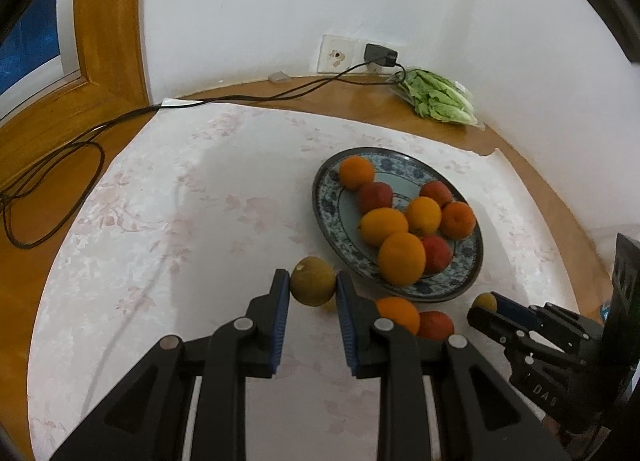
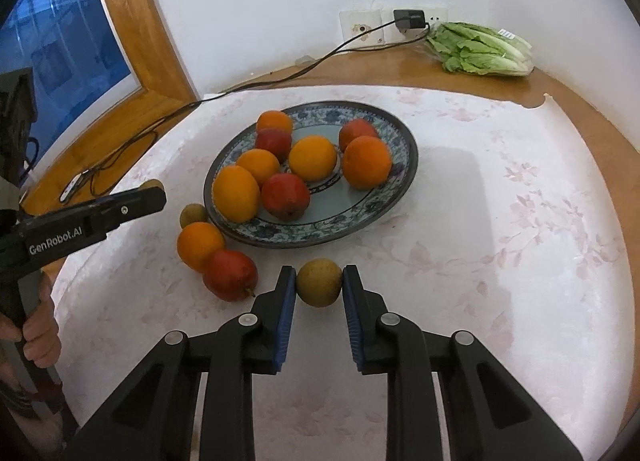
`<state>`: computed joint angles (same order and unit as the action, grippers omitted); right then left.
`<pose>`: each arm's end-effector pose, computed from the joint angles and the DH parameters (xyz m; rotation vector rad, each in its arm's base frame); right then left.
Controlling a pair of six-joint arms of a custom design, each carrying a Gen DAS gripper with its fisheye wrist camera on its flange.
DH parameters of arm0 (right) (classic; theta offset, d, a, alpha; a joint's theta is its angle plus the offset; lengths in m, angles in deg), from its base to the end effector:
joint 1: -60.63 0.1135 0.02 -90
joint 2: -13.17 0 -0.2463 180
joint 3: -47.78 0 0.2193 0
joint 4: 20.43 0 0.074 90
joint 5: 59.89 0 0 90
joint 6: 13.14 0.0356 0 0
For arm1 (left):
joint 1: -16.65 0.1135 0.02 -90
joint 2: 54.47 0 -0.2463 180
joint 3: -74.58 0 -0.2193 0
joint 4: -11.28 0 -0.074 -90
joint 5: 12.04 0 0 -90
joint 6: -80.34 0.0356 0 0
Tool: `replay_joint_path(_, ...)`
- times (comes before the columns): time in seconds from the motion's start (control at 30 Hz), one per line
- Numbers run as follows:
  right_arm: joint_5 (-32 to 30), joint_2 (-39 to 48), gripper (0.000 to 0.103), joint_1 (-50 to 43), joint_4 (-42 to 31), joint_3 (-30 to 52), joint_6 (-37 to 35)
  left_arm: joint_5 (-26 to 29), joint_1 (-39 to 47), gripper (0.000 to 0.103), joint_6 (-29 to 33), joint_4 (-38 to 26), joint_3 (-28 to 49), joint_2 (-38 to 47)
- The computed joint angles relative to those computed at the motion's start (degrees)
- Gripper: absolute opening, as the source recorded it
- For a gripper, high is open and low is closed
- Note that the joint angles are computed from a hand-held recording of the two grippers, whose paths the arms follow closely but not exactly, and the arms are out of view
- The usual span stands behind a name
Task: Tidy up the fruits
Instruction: 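Grasp a small yellow fruit with the left tool while the right tool grasps a small brown fruit, then carry both small fruits in both tools over the plate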
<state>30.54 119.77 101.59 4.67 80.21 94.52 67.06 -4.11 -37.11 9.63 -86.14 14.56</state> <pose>0.1678 0.1453 0.0557 -0.4971 2.4284 0.4447 0.1347 -0.0439 0.0910 -0.2246 2.4401 -0.1370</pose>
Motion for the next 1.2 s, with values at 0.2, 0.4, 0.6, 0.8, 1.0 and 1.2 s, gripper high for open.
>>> replay_joint_path(0.2,0.32,-3.69,0.025,-0.84,-1.62,-0.77,-0.62,-1.41,-3.86,0.025,-1.52,0.12,1.28,1.15)
replay_joint_path(0.4,-0.17,-4.52,0.025,-1.81,-2.84,0.34,-1.87,-1.54,-5.36,0.024,-1.90,3.68,2.70,6.65)
replay_joint_path(0.6,-0.78,-3.98,0.025,-2.41,-2.78,1.50,-2.88,-1.27,-5.62,0.024,-1.11,7.57,4.08,11.83)
replay_joint_path(0.8,-1.44,-2.51,0.025,-3.05,-2.09,2.45,-3.18,-0.18,-5.08,0.024,0.31,12.07,4.48,15.76)
replay_joint_path(1.0,-1.63,-1.12,0.025,-3.55,-1.43,3.33,-3.53,1.25,-3.81,0.024,1.62,14.63,5.59,19.45)
replay_joint_path(1.2,-1.27,0.92,0.025,-3.03,-1.49,4.92,-4.35,1.70,-3.04,0.024,1.92,15.92,6.03,21.75)
